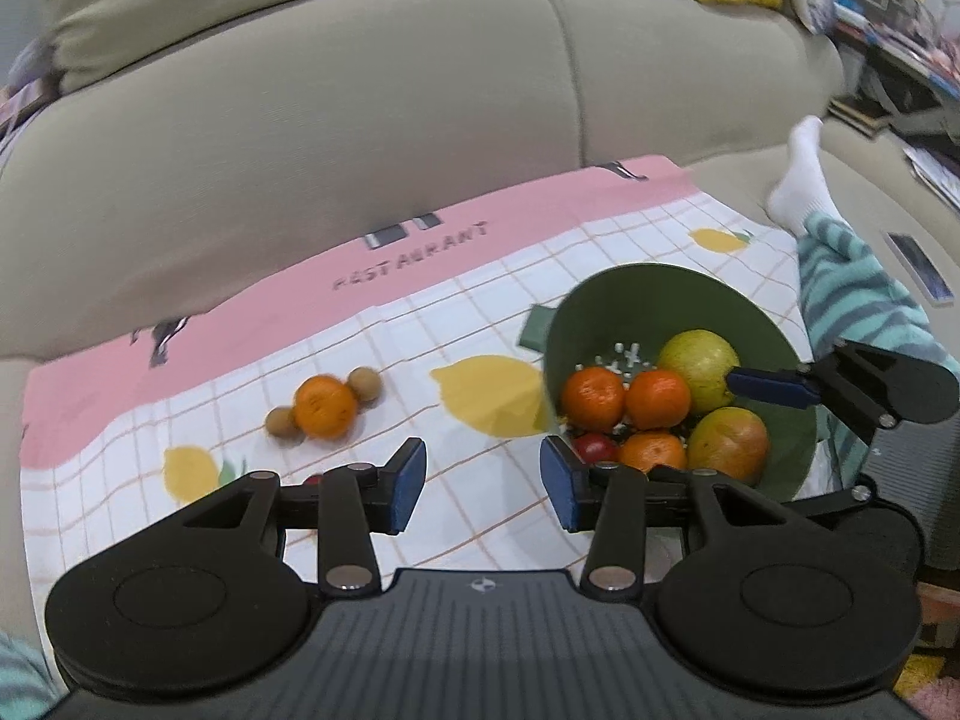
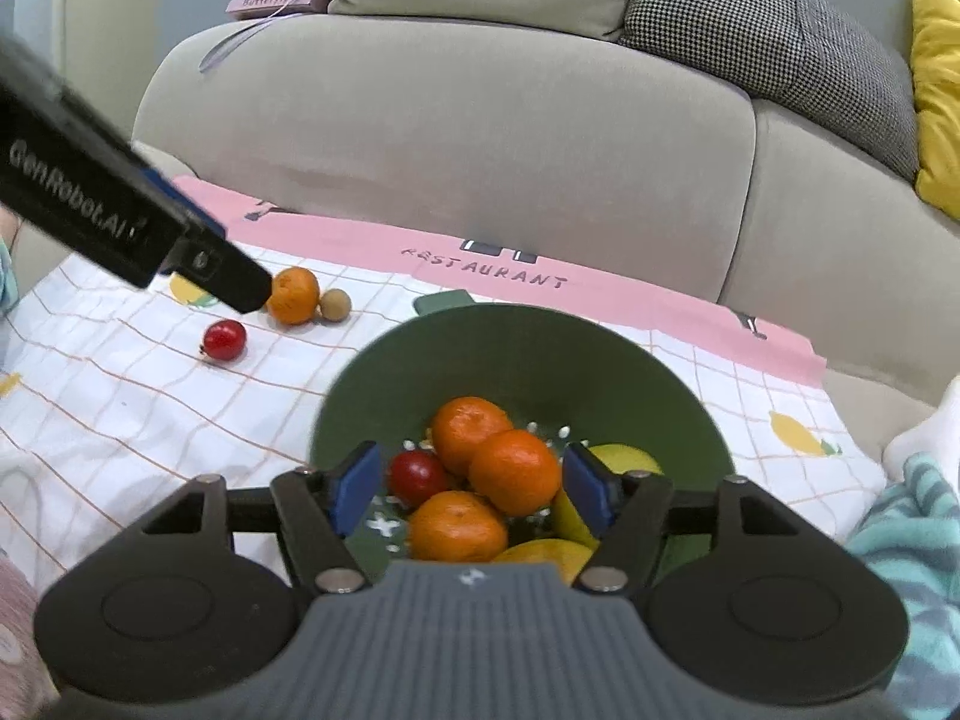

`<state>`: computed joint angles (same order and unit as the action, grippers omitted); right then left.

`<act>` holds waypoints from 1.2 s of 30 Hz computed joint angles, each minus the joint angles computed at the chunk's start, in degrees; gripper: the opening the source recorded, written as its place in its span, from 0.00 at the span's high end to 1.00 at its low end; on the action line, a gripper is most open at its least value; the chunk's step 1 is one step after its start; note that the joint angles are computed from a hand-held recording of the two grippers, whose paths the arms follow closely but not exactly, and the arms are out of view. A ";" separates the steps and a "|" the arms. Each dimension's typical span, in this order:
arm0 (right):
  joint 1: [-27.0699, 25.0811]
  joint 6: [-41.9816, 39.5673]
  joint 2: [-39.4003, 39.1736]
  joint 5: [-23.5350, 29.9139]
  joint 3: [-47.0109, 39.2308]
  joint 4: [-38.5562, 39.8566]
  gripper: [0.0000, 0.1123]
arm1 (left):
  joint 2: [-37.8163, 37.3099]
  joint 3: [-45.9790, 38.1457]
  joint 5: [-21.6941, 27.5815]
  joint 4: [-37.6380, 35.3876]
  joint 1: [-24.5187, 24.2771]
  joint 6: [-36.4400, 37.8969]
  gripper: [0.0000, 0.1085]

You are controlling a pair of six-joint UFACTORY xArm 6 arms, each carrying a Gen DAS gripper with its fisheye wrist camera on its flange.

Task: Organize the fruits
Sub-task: 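Grasp the last cherry tomato with the left gripper while the right gripper grasps the mandarin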

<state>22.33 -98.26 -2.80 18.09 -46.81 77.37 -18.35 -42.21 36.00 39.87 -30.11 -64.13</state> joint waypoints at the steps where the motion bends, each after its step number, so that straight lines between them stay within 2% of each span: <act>1: 0.26 1.31 -0.59 0.06 0.46 -0.50 0.38 | -1.02 1.10 -0.06 0.86 0.05 -1.65 0.50; 4: 1.43 3.59 -2.71 -0.20 1.99 -0.48 0.33 | -3.87 4.22 -0.13 3.13 0.24 -5.89 0.48; 16: 6.95 1.46 -7.44 0.42 5.23 3.40 0.32 | -14.11 14.36 -1.54 8.11 3.58 -16.52 0.48; 22: 10.16 -0.84 -6.73 -0.98 4.72 5.19 0.33 | -14.90 17.34 -4.72 9.13 6.43 -18.70 0.48; 27: 12.46 -2.85 -3.66 -2.66 2.47 6.67 0.40 | -13.09 18.72 -9.72 10.96 9.56 -20.01 0.49; 31: 13.93 -6.09 -0.07 -4.66 -0.38 8.76 0.50 | -9.87 18.25 -12.57 13.87 11.49 -20.85 0.51; 36: 15.13 -10.21 4.48 -6.02 -3.96 11.03 0.58 | -5.01 17.33 -18.48 15.37 15.44 -21.66 0.56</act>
<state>37.46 -108.48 1.68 12.08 -50.77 88.41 -23.36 -24.88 17.52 55.24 -14.67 -85.79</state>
